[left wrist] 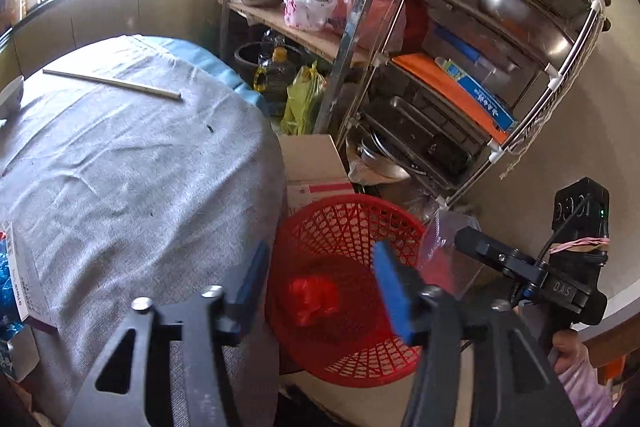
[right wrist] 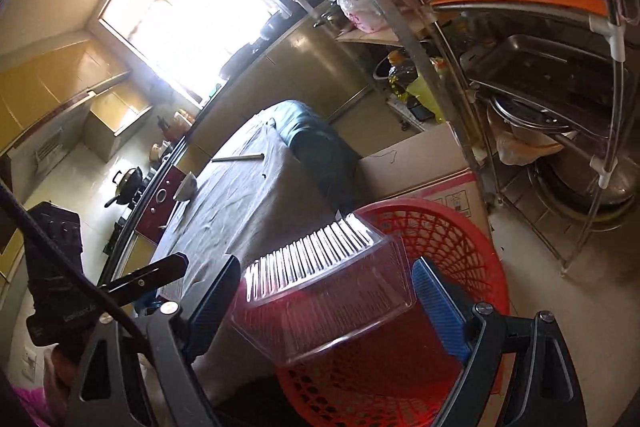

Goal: Collect trash
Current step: 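Carry the red bag and clear tray to the red basket and release both, then return both tools to the table and grasp the white tissue ball with the right tool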

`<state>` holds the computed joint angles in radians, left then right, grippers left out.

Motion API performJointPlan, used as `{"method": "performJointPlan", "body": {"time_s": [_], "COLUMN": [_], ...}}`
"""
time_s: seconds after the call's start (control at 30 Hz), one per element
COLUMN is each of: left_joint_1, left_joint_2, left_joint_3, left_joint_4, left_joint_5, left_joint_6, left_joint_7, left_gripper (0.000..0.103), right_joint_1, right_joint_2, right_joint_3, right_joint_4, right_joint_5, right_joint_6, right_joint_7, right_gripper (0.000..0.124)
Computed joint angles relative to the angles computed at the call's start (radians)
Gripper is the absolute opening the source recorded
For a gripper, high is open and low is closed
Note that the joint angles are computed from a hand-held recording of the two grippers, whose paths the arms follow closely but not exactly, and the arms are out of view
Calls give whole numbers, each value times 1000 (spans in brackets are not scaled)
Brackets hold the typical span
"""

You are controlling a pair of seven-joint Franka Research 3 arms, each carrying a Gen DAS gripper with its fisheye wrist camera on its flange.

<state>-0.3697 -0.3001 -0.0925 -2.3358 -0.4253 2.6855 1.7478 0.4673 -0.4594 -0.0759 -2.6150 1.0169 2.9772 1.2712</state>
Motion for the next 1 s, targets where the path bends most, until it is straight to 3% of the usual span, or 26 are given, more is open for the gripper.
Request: {"method": "performJointPlan", "body": {"time_s": [0.3,0.47,0.67,0.77,0.9,1.0], "left_joint_1": [47,128,381,481,561,584], "left_joint_2": [-142,-379,-695,-782,-814,-807], "left_joint_3": [36,89,84,127,202,243], "left_joint_4": [-93,-242,-424,-478,-507,-517], "left_joint_5": [82,194,434,528,583,584], "left_joint_6": [20,-23,-99,-113,-117,-98], "left_joint_7": [-40,-107,-235,-258,-263,-257], "left_gripper": [61,66,75,80,80,80], "right_joint_1": [27,36,71,75,71,80], "right_joint_2": [30,52,141,213,293,344], "right_joint_3": [19,48,69,107,174,217], "right_joint_4": [41,82,192,283,388,452], "right_joint_5": [-7,-61,-75,-97,-160,-207], "right_joint_6": [26,21,-14,-59,-117,-162], "right_joint_7": [-3,12,-4,-12,1,8], "right_gripper": [90,90,90,90,90,90]}}
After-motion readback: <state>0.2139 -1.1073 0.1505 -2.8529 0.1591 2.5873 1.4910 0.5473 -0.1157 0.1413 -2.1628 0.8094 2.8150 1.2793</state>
